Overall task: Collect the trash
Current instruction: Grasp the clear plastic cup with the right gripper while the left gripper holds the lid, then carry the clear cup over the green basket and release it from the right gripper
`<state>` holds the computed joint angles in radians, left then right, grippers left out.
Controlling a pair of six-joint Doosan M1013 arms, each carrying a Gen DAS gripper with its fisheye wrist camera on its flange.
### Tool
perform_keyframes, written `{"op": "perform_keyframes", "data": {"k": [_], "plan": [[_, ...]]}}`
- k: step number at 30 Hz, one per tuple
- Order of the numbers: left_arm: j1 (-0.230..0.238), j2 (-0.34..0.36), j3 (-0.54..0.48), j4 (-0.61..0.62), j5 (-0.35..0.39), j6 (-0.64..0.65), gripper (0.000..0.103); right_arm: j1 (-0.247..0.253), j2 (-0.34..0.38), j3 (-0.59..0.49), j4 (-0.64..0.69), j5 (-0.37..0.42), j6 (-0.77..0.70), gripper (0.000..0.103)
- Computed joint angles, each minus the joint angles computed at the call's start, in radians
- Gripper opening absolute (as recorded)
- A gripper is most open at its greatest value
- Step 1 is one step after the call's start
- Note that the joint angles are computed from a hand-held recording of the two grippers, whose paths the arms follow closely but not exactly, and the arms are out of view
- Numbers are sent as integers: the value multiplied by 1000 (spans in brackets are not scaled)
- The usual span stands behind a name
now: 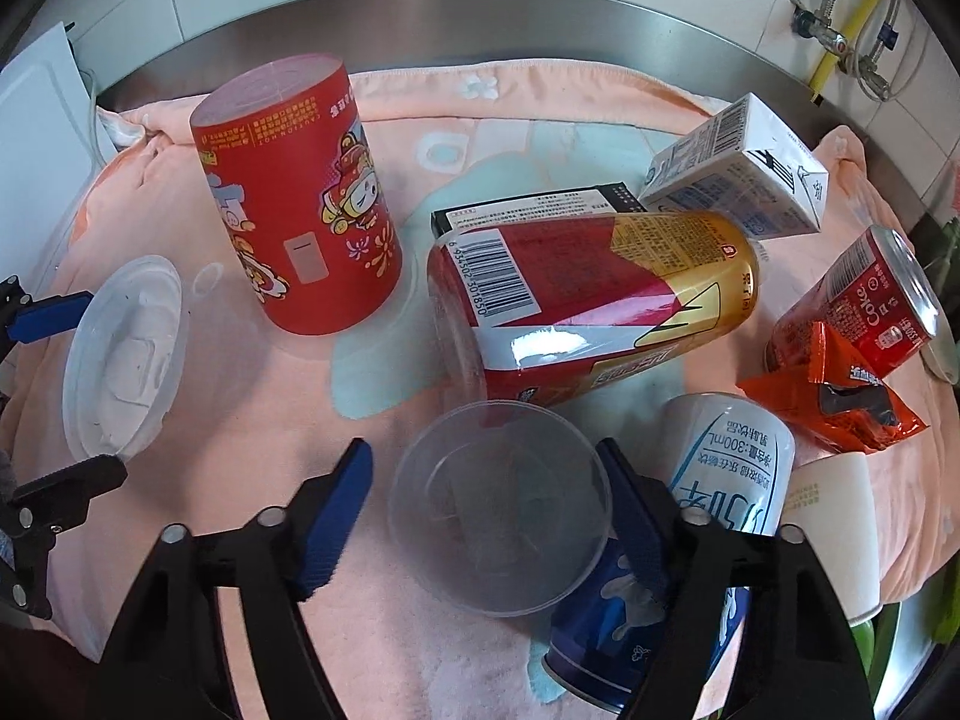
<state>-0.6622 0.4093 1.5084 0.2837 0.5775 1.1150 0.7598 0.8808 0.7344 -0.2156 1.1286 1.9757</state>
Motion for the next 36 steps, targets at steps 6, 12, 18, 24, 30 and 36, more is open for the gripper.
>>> {"op": "perform_keyframes", "data": {"k": [6,12,18,24,30,36], "plan": [[-1,-2,3,0,-4,-2,88,1,-22,40,4,-46,37,60],[-6,-6,2,-5,-14,18,88,12,-93,143,-26,-155,128,60],[-21,-6,-10,-38,-37,77,88,27,-199,292,-106,-254,289,60],[-47,-2,-35,-115,-65,191,88,41,-341,494,-296,-281,610,60],[-81,18,-83,-237,-74,354,88,29,-449,646,-400,-158,856,60],[-119,48,-141,-314,-68,462,88,8,-522,778,-410,-83,1003,61]]}}
